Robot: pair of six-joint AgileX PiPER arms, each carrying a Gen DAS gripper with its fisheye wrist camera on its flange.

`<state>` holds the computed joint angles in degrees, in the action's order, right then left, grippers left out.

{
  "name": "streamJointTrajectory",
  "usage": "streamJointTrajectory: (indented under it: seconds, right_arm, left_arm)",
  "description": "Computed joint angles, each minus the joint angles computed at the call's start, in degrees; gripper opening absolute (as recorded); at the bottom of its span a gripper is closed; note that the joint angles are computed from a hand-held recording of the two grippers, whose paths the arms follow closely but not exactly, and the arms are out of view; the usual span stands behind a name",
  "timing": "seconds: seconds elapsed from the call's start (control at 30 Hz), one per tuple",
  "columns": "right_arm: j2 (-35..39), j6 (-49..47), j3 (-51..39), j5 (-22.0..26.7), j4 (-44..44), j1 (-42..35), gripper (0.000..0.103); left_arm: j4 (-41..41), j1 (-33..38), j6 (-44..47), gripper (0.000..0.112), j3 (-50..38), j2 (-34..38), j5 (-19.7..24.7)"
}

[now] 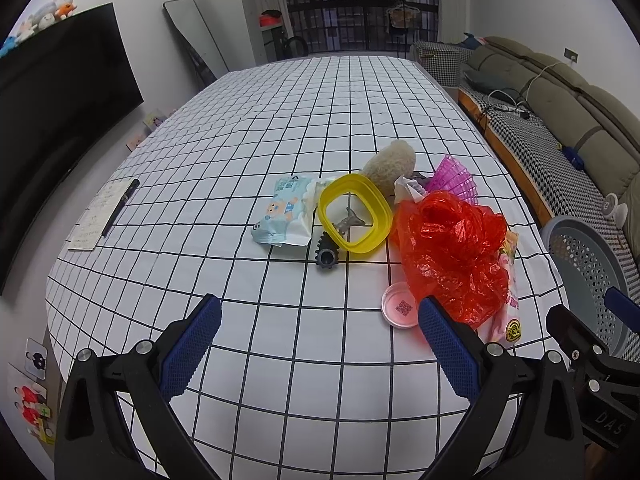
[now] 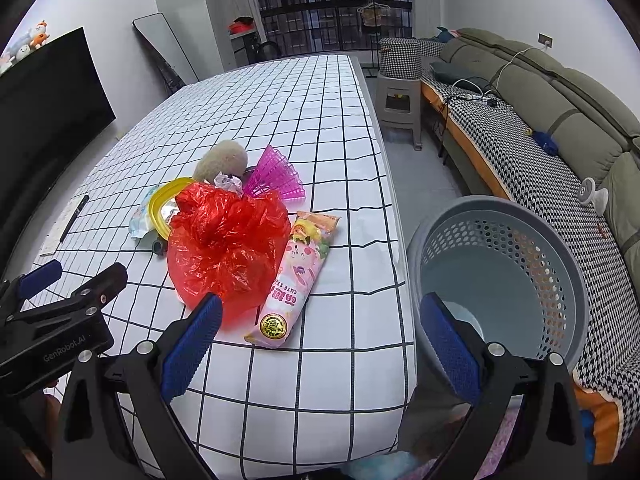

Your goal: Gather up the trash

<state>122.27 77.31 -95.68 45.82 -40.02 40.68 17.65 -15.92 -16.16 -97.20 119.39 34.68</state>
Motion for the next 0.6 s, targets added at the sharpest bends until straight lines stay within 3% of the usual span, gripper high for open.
streamJointTrajectory:
  seconds: [0.6]
  right_arm:
    - [-0.1, -0.1, 0.0, 0.0, 0.0, -0.1, 0.094]
  left_arm:
    - [-0.3, 0.0, 0.7, 0.097, 0.1, -0.2, -0.1]
